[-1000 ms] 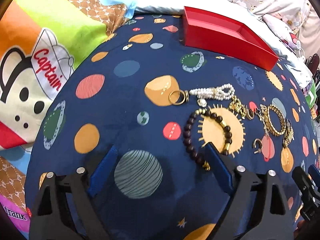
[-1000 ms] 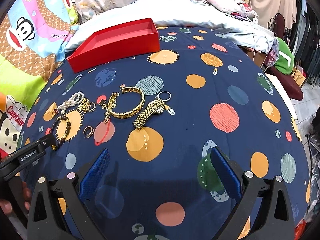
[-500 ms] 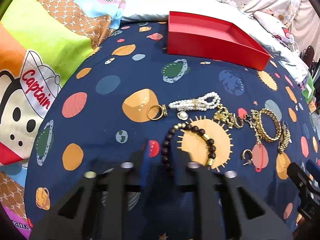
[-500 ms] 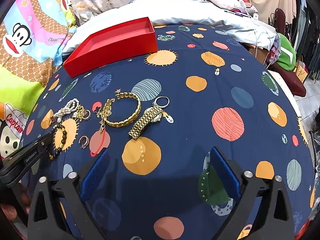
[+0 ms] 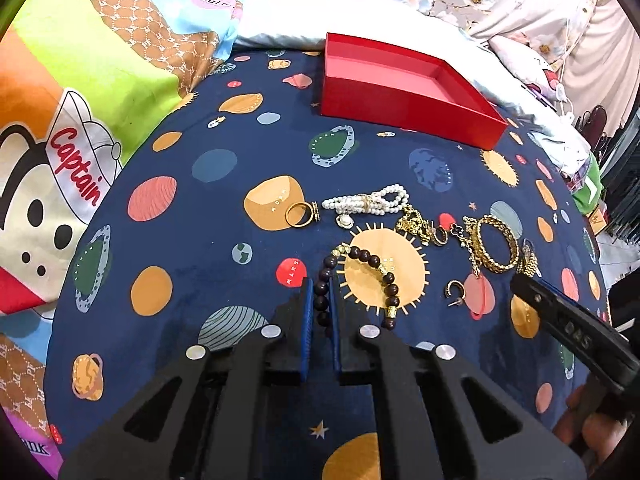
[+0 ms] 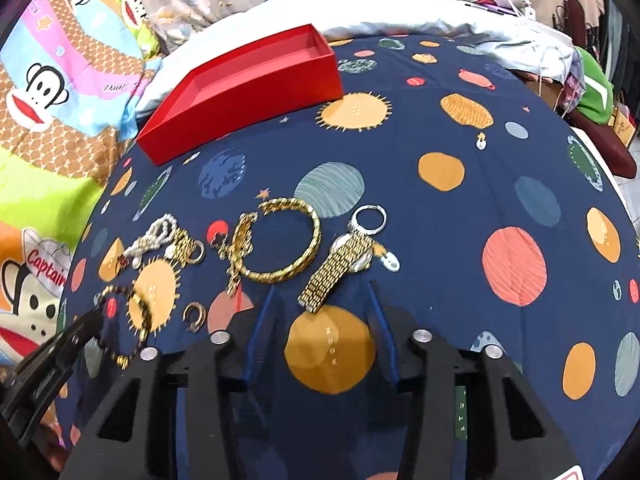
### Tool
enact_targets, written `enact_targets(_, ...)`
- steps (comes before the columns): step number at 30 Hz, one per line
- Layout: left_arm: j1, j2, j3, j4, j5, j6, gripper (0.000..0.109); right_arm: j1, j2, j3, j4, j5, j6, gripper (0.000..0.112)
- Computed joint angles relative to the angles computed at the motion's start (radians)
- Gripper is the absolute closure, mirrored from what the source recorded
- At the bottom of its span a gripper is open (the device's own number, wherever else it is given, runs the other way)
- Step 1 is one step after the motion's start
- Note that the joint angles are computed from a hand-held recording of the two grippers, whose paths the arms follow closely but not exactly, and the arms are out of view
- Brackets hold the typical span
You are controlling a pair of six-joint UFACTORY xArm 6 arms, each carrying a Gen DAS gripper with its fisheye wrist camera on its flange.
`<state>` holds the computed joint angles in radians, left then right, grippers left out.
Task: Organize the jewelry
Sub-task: 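Grasp the dark bead bracelet with the left tool while the right tool grasps the gold watch, then carry both items into the red tray and open both tools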
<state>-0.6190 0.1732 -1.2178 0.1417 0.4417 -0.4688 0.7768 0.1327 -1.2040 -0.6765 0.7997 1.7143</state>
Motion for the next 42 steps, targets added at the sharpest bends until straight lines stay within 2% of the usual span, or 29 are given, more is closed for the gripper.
enact_targets(3,0.0,-0.006,0.011,-0.019,-0.005,0.011,0.102,-0.008,0.008,-0.009,0.001,0.004,0.003,0.081)
enact_targets(5,0.001,-0.006,0.012,-0.034,-0.004,0.02,0.102,-0.013,0.012,-0.013,0.003,0.004,-0.001,0.091)
enact_targets(8,0.003,-0.005,0.011,-0.042,-0.001,0.027,0.102,-0.013,0.018,-0.02,-0.002,0.017,-0.008,0.099)
enact_targets(15,0.004,-0.012,0.022,-0.051,-0.003,0.03,0.102,-0.002,-0.023,0.03,-0.02,-0.005,0.016,0.101)
enact_targets(27,-0.007,-0.077,0.061,-0.091,-0.022,0.055,0.102,0.057,-0.13,0.092,-0.064,0.024,0.052,0.101)
enact_targets(36,-0.013,-0.144,0.073,-0.124,-0.018,0.094,0.102,0.103,-0.174,0.074,-0.1,0.092,0.04,0.101)
enact_targets(42,-0.016,-0.155,0.043,-0.15,-0.012,0.125,0.102,0.099,-0.199,0.052,-0.136,0.093,0.026,0.101)
